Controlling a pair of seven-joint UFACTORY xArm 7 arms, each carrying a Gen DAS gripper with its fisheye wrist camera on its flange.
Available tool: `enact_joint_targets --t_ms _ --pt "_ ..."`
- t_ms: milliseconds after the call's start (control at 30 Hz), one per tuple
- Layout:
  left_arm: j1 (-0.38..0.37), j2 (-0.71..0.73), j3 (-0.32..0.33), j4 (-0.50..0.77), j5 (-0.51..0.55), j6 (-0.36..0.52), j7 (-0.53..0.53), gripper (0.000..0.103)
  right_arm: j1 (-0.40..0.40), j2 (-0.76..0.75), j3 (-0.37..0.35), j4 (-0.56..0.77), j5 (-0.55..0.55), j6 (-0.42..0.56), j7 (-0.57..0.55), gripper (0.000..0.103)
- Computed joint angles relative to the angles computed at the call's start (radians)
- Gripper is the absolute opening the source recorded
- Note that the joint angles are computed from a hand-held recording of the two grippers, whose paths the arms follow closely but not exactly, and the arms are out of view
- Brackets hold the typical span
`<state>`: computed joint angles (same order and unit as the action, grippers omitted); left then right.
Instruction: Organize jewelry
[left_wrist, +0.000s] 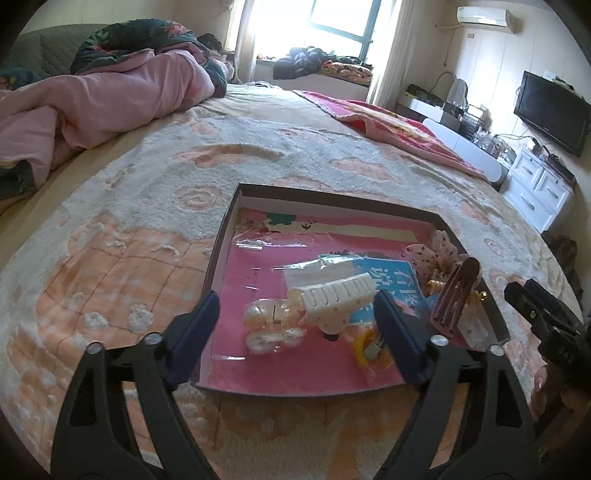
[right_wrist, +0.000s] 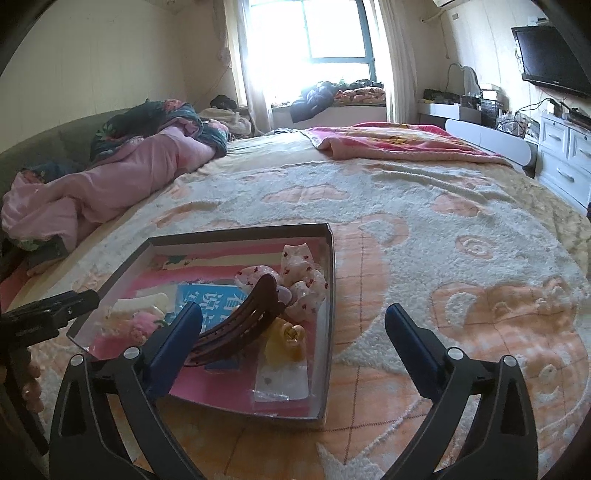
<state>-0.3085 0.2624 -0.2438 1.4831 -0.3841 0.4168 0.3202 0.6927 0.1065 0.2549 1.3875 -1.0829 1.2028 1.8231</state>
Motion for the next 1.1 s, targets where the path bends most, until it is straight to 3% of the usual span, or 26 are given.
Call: enact_joint_targets --t_ms 167,567,1100 --pt "0.003 -0.044 -0.003 -0.052 -0.015 -0.034 0.020 0.091 0.022 0.010 0.009 0.021 -0.015 0.039 -0.010 0.096" --pt "-0.007 -0.178 0.003 -0.200 -0.133 -0.097 0.139 0.091 0.112 0.045 0.020 0.094 -0.080 0.150 -0.026 0.096" --pt "-0.081 -0.331 0.076 -0.370 -0.320 -0.155 0.298 0.091 0.205 0.065 0.030 0.141 -0.122 0.238 -0.018 0.096"
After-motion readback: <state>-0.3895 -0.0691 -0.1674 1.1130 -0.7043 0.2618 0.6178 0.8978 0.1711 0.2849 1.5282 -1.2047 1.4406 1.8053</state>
